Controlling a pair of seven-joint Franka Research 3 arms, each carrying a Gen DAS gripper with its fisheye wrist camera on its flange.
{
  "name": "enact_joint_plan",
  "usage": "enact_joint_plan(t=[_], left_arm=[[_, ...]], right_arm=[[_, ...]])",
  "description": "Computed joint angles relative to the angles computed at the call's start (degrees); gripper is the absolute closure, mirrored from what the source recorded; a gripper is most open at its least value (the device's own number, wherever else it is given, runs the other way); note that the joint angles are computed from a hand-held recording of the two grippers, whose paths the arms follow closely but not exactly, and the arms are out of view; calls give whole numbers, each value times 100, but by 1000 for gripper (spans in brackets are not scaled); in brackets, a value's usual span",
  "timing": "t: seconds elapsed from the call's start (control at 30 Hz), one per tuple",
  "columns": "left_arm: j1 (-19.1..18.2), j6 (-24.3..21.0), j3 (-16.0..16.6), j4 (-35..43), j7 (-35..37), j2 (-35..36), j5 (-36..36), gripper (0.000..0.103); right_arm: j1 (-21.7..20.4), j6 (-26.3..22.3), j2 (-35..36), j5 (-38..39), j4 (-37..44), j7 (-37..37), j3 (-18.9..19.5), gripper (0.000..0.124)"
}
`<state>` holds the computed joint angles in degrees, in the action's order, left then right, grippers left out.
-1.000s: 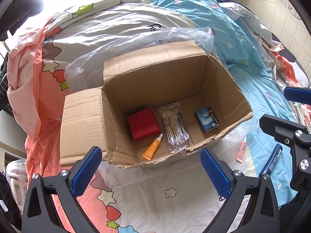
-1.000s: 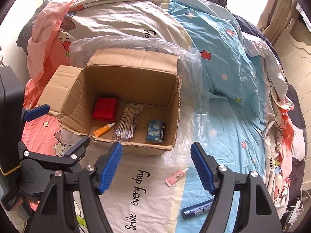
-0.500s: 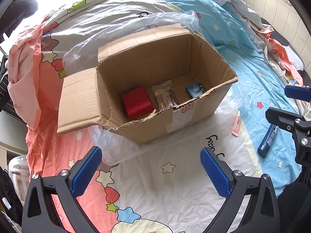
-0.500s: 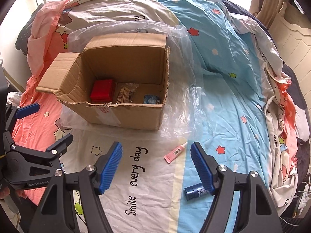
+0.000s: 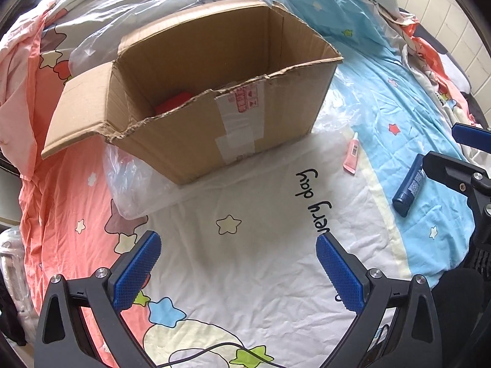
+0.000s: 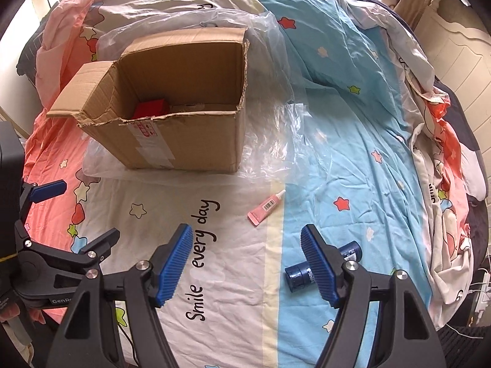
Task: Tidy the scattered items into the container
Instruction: 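Withdraw both tools from the box and move toward the pink tube and blue bottle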
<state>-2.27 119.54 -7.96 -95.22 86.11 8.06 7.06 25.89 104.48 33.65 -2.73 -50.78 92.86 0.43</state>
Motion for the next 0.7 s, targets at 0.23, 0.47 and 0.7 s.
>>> enact_joint_plan(t=[0.23, 0.47, 0.7], left_arm=[[-126, -62, -102, -139, 78, -56, -82, 0], [-286, -85, -228, 144, 275, 157, -324, 0], [-517, -280, -392, 824, 611, 676, -430, 0]], right_arm=[[-216, 883, -1472, -81, -2560, 451, 5, 55], [-666, 1141, -2052, -32, -3633, 733, 16, 55], [-1053, 1519, -2690, -197, -4661, 1171, -40, 55]])
